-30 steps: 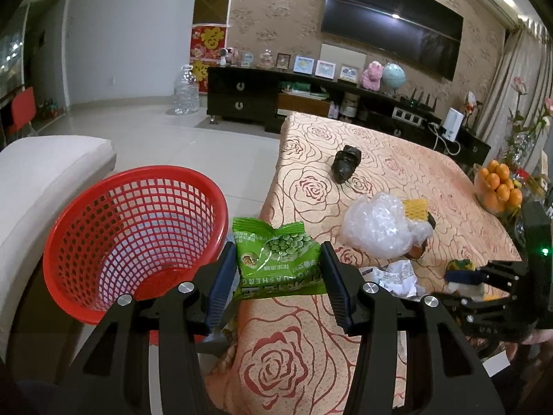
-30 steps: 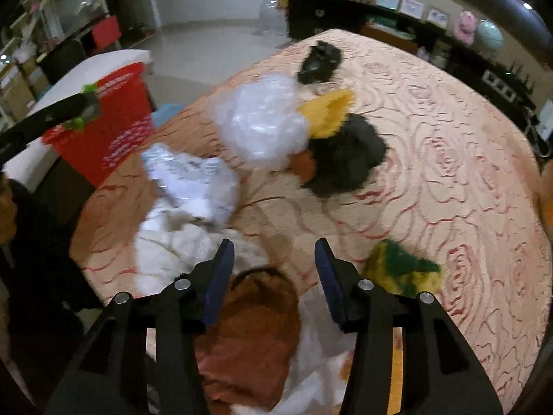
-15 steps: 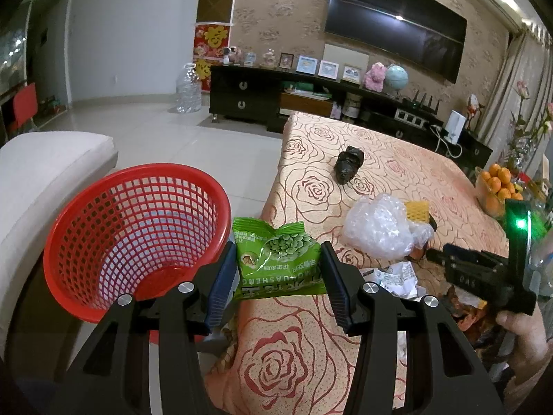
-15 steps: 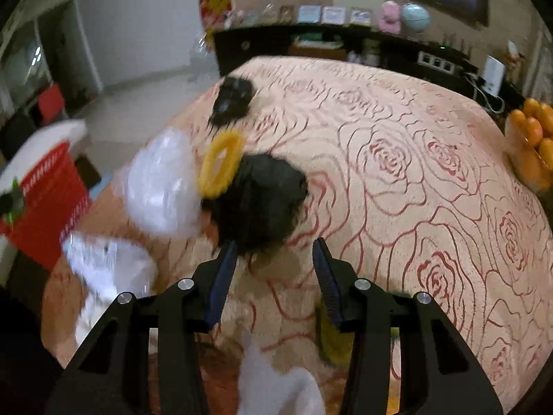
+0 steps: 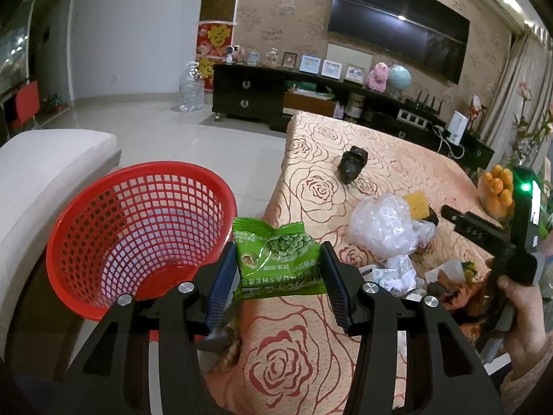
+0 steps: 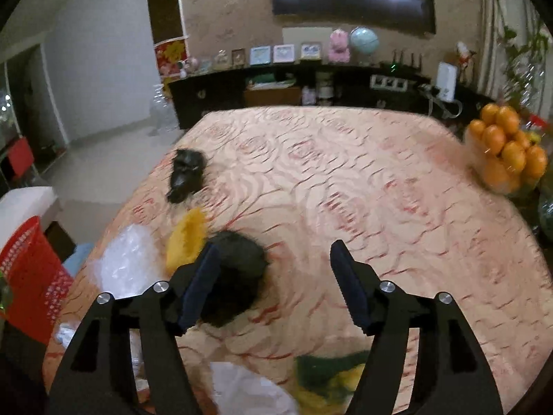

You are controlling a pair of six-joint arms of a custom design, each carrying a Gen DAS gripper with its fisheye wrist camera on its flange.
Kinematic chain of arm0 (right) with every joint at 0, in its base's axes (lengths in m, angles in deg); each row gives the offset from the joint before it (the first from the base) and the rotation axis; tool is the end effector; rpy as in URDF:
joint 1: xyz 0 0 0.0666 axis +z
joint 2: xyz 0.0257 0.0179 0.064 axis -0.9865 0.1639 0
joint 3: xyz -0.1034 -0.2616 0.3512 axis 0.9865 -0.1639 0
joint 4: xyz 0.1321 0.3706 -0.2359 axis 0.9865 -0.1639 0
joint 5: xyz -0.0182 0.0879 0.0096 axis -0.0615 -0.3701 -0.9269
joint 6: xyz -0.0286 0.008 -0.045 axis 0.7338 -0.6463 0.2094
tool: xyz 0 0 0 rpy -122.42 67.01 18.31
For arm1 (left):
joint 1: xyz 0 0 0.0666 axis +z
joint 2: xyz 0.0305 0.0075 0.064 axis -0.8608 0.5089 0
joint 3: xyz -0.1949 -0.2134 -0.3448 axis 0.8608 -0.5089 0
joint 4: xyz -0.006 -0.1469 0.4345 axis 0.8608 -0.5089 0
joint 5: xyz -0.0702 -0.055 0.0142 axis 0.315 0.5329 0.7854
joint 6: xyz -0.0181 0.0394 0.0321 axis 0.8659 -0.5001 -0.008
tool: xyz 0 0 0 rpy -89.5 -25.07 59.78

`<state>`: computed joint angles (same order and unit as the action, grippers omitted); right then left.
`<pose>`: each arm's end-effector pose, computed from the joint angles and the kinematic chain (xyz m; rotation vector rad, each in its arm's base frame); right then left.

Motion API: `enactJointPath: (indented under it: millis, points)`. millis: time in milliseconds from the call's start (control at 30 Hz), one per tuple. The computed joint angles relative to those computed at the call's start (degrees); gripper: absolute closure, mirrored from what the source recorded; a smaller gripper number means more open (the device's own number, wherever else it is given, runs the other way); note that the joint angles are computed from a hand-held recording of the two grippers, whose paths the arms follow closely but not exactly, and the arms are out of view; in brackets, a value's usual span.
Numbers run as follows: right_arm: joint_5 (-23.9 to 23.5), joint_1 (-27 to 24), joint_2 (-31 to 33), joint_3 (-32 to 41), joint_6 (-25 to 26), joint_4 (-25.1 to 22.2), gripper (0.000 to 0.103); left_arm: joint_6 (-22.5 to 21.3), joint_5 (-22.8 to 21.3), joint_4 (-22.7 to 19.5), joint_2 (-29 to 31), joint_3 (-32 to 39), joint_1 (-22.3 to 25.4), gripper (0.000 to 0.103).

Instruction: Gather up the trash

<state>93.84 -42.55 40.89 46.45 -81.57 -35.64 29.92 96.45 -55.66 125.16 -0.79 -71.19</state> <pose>0.4192 0.2994 0.2981 0.3644 2.2161 -0.0800 0.4049 -0.0894 0.3399 0.2362 2.2630 -0.2806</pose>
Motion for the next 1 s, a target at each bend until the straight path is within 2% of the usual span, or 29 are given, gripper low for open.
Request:
enactJointPath:
  millis: [133, 267, 367, 433, 567, 633, 733, 867, 933, 1000]
  points:
    - [-0.5, -0.5, -3.6, -1.2, -0.5, -3.1, 0.037, 0.4, 0.8, 0.2, -0.5, -0.1, 0.6, 0.056]
    - [-1.5, 0.7, -8.1, -2.6, 3.3, -3.7, 0.035, 0.7, 1.7, 0.5, -1.0, -0.1, 0.7, 0.056]
    - [-7.4, 2.8, -11.6, -3.5, 10.3, -2.9, 0.032, 0.8, 2.0, 0.6, -1.3, -0.1, 0.7, 0.056]
    - [-9.5, 4.7, -12.5, -3.6, 15.1, -2.6, 0.032, 0.7, 1.8, 0.7, -1.4, -0.1, 0.5, 0.056]
    - [-13.6, 8.8, -11.2, -3.2, 24.5, -4.1, 0.032, 0.7, 1.6, 0.8, -1.5, -0.1, 0.4, 0.056]
    - [-14.7, 10.0, -9.5, -2.5, 27.4, -5.4, 0.032, 0.8, 1.5, 0.8, -1.6, -0.1, 0.3, 0.056]
    - [-15.4, 10.2, -5.8, -0.8, 29.1, -8.3, 0.034, 0.7, 1.4, 0.8, -1.8, -0.1, 0.3, 0.056]
    - [-15.8, 9.5, -1.6, 1.2, 28.0, -11.8, 0.056, 0.6, 1.3, 0.8, -1.9, -0.2, 0.3, 0.056]
    - [-16.3, 8.9, -0.3, 1.8, 27.0, -12.9, 0.059, 0.4, 1.1, 0.8, -2.1, -0.2, 0.3, 0.056]
    - [-16.8, 8.5, -0.4, 1.4, 25.7, -11.8, 0.062, 0.4, 1.3, 0.7, -2.0, 0.0, 0.6, 0.056]
